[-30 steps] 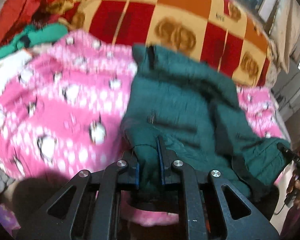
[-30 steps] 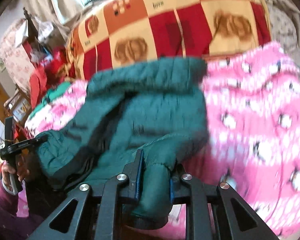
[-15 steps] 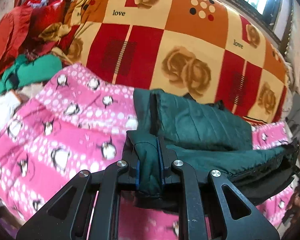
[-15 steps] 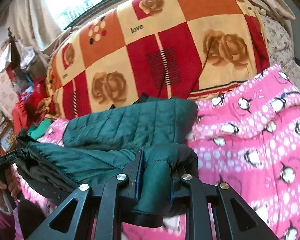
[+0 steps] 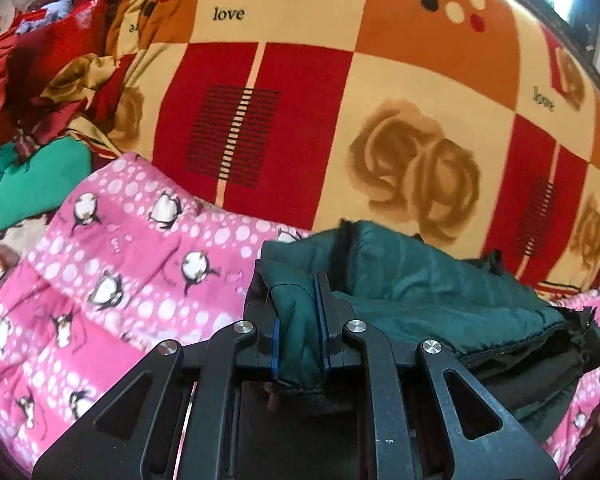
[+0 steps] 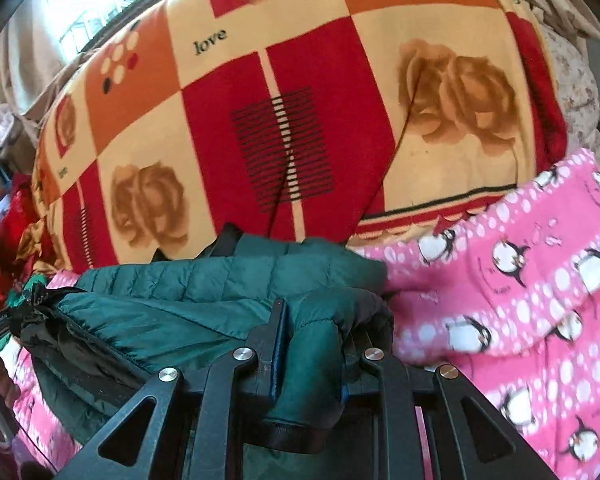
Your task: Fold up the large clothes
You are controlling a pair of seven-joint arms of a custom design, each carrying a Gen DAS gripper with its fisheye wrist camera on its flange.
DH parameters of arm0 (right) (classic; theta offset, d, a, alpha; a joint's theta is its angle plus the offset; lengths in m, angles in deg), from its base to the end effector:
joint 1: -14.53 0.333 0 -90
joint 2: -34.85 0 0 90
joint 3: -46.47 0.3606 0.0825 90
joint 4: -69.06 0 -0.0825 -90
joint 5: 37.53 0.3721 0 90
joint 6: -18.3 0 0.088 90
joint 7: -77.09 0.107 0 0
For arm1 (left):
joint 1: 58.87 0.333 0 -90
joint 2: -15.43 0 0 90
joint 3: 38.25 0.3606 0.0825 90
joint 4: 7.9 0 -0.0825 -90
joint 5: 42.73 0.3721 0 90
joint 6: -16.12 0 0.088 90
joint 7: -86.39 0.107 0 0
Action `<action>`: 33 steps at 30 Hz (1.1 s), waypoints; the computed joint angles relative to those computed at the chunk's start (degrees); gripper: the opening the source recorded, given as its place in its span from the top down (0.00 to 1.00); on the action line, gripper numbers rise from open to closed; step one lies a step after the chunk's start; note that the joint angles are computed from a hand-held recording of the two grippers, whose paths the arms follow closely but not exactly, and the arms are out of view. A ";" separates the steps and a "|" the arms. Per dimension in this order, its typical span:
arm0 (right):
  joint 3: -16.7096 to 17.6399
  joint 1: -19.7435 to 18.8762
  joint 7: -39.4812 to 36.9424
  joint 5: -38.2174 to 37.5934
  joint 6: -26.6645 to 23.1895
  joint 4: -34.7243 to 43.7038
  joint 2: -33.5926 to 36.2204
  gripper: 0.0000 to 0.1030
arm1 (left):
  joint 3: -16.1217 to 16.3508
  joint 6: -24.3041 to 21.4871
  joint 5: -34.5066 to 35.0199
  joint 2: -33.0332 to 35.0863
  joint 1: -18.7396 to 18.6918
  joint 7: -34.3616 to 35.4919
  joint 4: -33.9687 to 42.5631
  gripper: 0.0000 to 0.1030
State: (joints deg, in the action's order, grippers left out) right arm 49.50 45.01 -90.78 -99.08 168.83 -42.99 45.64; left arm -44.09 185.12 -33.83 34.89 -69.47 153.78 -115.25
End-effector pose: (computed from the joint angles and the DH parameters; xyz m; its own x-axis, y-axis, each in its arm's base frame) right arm 0.5120 0.3619 0.4753 -0.2481 -0.9381 -0.2417 -0.6262 0.3456 -0.6989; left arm 0.6533 -0.1945 0.4692 -0.0792 -0.9817 0.1733 -0.7567 -0.0540 -0.6515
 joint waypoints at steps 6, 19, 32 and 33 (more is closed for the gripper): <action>-2.05 -1.05 -2.95 4.10 2.02 4.71 5.79 0.82 | 3.44 -4.87 3.51 7.03 -3.59 -4.37 8.43 0.87; -8.27 2.63 7.13 -0.26 8.19 3.72 6.87 0.62 | -7.00 -3.77 -2.77 9.92 5.22 4.34 9.82 0.78; -1.35 0.22 16.10 -14.63 4.00 2.07 2.13 0.14 | -15.34 4.60 -21.75 4.21 12.30 21.42 1.61 0.18; -0.58 -0.14 11.43 -11.77 3.94 3.50 3.45 0.14 | -13.38 4.25 -20.90 4.24 10.42 20.60 1.93 0.18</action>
